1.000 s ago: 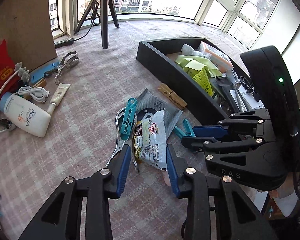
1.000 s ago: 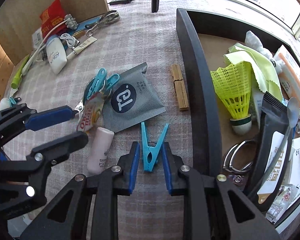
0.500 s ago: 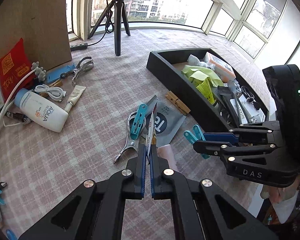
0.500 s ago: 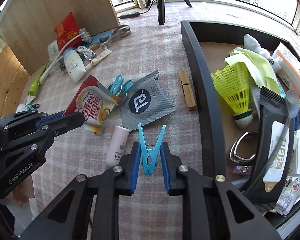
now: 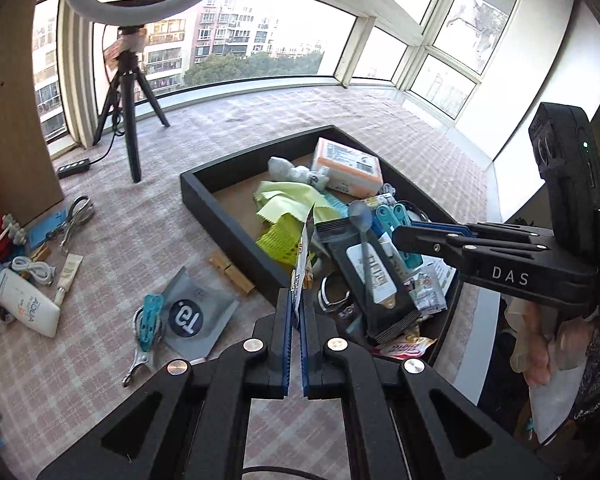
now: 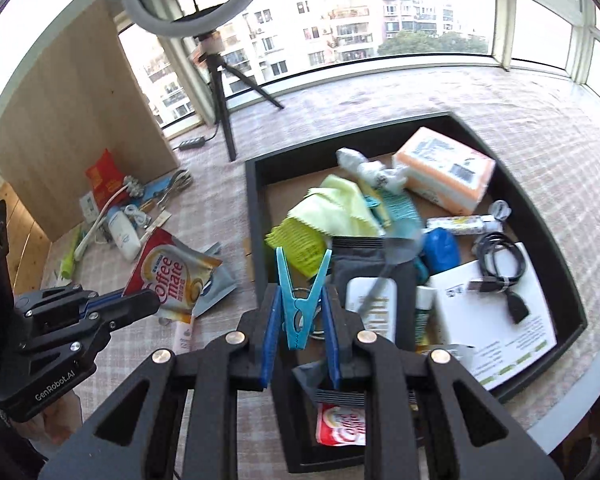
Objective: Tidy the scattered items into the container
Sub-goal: 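Place the coffee-mate packet and teal peg into the tray with both grippers, then move both grippers to the pile beside the red pouch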
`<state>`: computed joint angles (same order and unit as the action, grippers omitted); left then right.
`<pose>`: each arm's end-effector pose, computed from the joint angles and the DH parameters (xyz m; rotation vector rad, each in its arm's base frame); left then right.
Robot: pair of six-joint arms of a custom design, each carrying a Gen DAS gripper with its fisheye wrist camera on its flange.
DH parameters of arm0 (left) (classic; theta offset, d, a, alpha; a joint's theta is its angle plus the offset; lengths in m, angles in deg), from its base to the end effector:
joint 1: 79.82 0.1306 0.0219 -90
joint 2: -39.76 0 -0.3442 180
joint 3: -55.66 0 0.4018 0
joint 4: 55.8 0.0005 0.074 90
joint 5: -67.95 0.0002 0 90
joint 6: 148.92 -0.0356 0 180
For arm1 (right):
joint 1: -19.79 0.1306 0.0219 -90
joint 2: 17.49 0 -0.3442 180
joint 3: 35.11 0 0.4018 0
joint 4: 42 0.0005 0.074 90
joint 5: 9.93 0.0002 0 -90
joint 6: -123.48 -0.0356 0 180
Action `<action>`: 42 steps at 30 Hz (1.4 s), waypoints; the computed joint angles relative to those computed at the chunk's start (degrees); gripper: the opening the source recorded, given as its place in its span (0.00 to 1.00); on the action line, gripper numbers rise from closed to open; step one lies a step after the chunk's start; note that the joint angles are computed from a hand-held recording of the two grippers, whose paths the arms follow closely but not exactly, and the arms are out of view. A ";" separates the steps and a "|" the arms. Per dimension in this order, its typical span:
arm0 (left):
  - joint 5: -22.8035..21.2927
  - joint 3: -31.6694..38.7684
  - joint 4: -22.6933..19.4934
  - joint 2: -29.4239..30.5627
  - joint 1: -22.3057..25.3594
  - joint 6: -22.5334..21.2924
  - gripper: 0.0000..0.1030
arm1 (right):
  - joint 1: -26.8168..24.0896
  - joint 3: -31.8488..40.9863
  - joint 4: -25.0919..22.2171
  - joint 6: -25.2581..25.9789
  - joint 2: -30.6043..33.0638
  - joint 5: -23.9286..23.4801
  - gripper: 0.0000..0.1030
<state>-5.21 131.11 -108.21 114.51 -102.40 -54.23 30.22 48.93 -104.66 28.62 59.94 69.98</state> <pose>0.3651 -0.1636 0.3826 0.5161 2.4519 -0.5647 0.3991 0.0793 0.4222 -0.1932 2.5519 0.3277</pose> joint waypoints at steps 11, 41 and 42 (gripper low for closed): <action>-5.94 5.82 1.84 6.51 -11.90 3.32 0.47 | -11.70 0.83 0.56 1.32 -1.14 1.56 0.40; -10.08 -8.18 -0.49 -2.10 24.69 15.38 0.47 | 13.98 21.63 -2.53 5.96 21.60 -3.20 0.50; -10.03 -7.77 -0.56 -1.57 25.93 15.24 0.47 | 14.93 23.57 -3.09 6.26 23.43 -2.77 0.50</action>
